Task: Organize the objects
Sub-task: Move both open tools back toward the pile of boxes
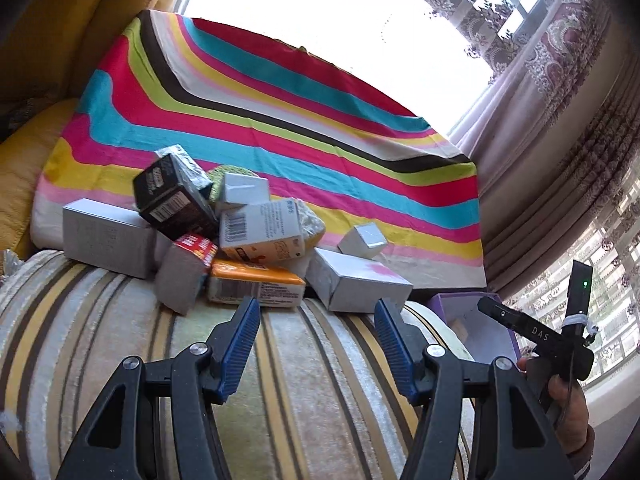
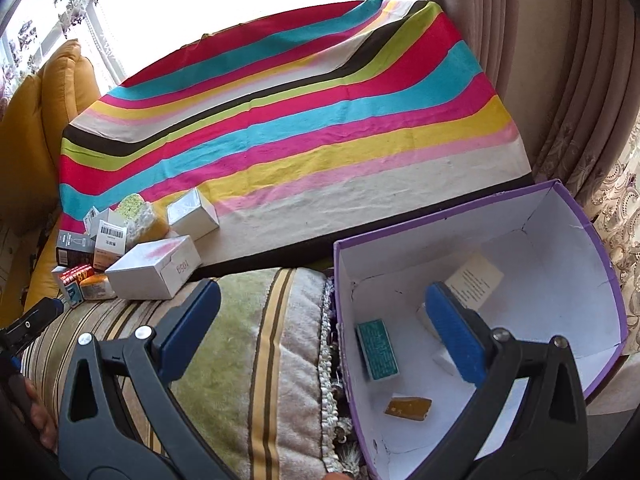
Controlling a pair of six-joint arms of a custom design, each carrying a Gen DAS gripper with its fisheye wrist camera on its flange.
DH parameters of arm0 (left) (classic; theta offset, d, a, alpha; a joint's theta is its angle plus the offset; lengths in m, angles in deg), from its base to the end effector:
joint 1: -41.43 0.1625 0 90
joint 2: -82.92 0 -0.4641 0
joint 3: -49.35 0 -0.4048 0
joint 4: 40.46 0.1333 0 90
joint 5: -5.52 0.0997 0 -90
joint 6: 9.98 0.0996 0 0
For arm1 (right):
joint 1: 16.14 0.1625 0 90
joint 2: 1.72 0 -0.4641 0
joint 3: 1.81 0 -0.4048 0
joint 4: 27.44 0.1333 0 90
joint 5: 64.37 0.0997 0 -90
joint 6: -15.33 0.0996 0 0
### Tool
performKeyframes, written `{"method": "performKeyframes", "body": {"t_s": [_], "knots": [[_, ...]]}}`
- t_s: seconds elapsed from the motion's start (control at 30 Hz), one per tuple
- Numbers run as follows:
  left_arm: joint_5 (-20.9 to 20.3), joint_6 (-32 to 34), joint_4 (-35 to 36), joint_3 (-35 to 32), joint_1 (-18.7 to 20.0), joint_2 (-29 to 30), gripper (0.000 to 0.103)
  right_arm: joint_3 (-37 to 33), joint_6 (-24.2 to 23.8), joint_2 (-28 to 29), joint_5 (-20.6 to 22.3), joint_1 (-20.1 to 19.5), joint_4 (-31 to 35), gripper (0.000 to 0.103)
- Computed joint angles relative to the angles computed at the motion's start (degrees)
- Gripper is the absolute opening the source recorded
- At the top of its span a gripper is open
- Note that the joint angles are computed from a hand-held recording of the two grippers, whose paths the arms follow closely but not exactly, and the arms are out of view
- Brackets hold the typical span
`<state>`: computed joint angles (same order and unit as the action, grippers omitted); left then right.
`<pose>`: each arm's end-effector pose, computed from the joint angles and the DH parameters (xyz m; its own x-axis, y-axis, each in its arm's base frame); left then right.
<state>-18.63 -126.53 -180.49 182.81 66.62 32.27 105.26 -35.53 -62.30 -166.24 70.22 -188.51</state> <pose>-0.2726 -0.3760 0.0315 -0.8026 -0.5796 -0.1414 -0.0959 0.3593 -0.9283 0.0721 -0.6438 0.2260 -0.6578 -0.6108 0.4407 -0.7168 0.6873 -0.1175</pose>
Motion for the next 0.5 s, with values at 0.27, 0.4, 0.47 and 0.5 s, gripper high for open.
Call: {"method": "performKeyframes", "body": {"t_s": [0.27,0.4,0.47,0.5], "knots": [[-0.16,-22.09,22.01,2.44,-1.29,-8.36,0.061,1.25,-5.21,0.88,0.29,1.91,0.70,0.103],[-0.32,-26.21,26.27,3.11,-0.41,-11.23,0.061,2.56,-8.51,2.72,-1.79,3.76,-3.67,0.103],[-0.91,-27.58,26.78,3.50,0.69,-12.54,0.061,1.96,-8.36,3.49,-1.73,4.41,-2.08,0.103],[-0.58,-28.12,26.14,3.98,1.02,-12.98,0.061,1.88,-8.54,3.92,-1.89,4.80,-2.32,0.103]]}}
